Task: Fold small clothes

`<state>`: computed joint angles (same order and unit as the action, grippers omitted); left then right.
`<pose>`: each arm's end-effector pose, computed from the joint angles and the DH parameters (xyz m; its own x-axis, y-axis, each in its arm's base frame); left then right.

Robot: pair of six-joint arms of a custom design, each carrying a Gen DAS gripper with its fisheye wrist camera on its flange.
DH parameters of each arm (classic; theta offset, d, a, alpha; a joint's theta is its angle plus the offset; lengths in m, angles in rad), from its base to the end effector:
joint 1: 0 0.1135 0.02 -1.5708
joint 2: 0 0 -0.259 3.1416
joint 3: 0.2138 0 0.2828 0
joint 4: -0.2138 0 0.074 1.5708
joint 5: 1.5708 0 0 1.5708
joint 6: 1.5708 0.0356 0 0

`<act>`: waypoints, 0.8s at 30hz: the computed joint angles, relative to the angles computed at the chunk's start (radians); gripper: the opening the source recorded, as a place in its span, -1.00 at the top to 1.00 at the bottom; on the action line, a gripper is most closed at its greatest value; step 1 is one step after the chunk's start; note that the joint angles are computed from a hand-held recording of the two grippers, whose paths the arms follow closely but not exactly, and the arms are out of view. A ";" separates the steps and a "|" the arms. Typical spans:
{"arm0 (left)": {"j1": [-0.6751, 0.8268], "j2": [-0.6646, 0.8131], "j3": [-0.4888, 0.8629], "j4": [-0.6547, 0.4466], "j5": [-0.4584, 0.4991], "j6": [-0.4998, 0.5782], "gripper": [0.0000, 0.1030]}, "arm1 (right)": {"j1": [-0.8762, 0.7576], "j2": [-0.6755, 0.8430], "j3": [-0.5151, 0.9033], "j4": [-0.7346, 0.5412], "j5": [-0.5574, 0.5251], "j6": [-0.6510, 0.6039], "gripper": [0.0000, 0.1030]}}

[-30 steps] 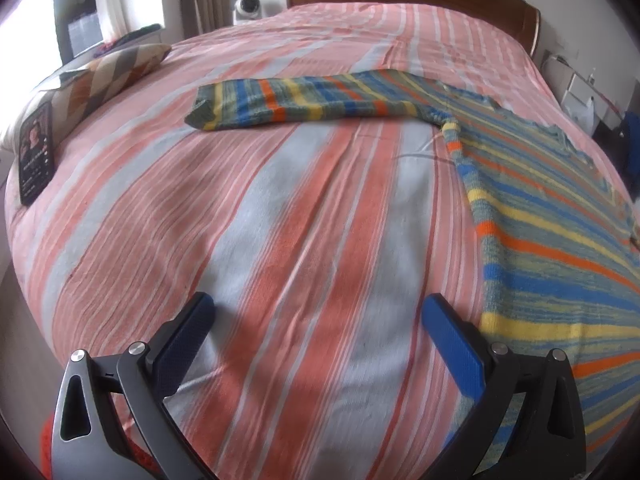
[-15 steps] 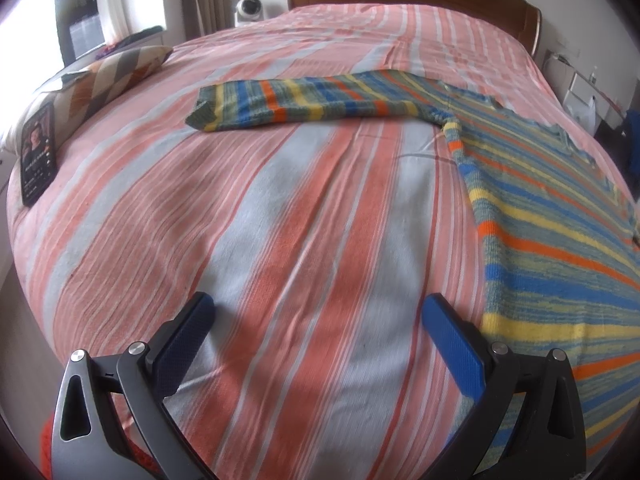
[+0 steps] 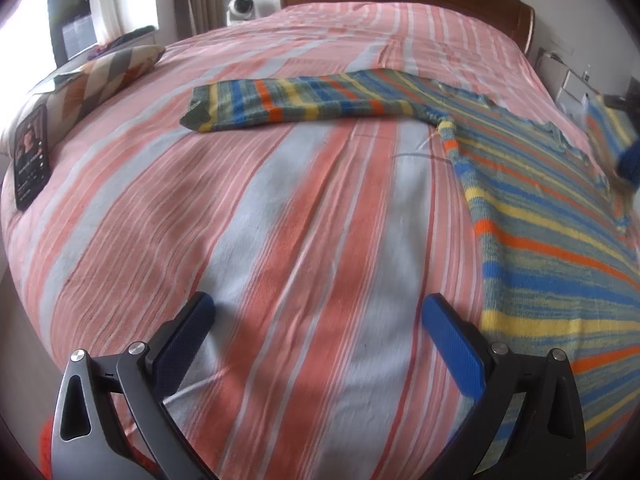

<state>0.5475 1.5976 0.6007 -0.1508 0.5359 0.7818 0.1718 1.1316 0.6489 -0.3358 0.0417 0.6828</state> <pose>0.2403 0.1252 0.0775 -0.7417 0.2573 -0.6194 0.3579 0.9328 -0.0411 0.2538 0.0425 0.1928 -0.6482 0.5274 -0.5493 0.3432 0.8463 0.4075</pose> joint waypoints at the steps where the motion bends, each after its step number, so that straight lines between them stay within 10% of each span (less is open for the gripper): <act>1: 0.000 0.000 -0.001 0.002 0.000 0.000 -0.99 | 0.018 0.067 0.011 0.059 -0.001 -0.001 0.90; 3: 0.000 0.000 -0.001 0.003 0.000 0.000 -0.99 | 0.037 0.196 0.027 0.169 -0.076 0.030 0.45; 4: 0.000 0.000 0.000 0.002 0.000 -0.001 -0.99 | 0.026 0.235 0.010 0.231 -0.155 0.073 -0.22; 5: 0.000 0.000 -0.001 0.001 0.000 -0.001 -0.99 | 0.024 0.239 -0.031 0.320 -0.196 0.124 -0.41; 9: -0.001 -0.001 -0.003 0.005 -0.003 -0.002 -0.99 | -0.037 0.090 -0.207 0.474 -0.270 0.192 -0.41; 13: -0.001 0.001 0.000 0.004 -0.002 -0.004 -0.99 | -0.186 -0.229 -0.285 0.114 -0.171 0.057 -0.41; 16: -0.007 -0.001 -0.007 0.021 -0.009 -0.017 -0.99 | -0.304 -0.250 -0.264 -0.139 -0.109 -0.091 -0.30; 21: -0.012 -0.003 -0.018 0.051 -0.015 -0.028 -0.99 | -0.341 -0.136 -0.343 -0.073 -0.161 -0.178 -0.03; 23: -0.013 -0.004 -0.019 0.048 -0.015 -0.029 -0.99 | -0.288 -0.072 -0.357 -0.001 -0.094 -0.161 0.93; 24: -0.014 -0.001 -0.017 0.052 -0.015 -0.029 -0.99 | -0.257 0.011 -0.341 0.018 -0.009 -0.156 0.91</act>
<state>0.5335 1.5962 0.5833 -0.0992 0.5209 0.7524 -0.0851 1.1428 0.3075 -0.3178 0.0326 0.5271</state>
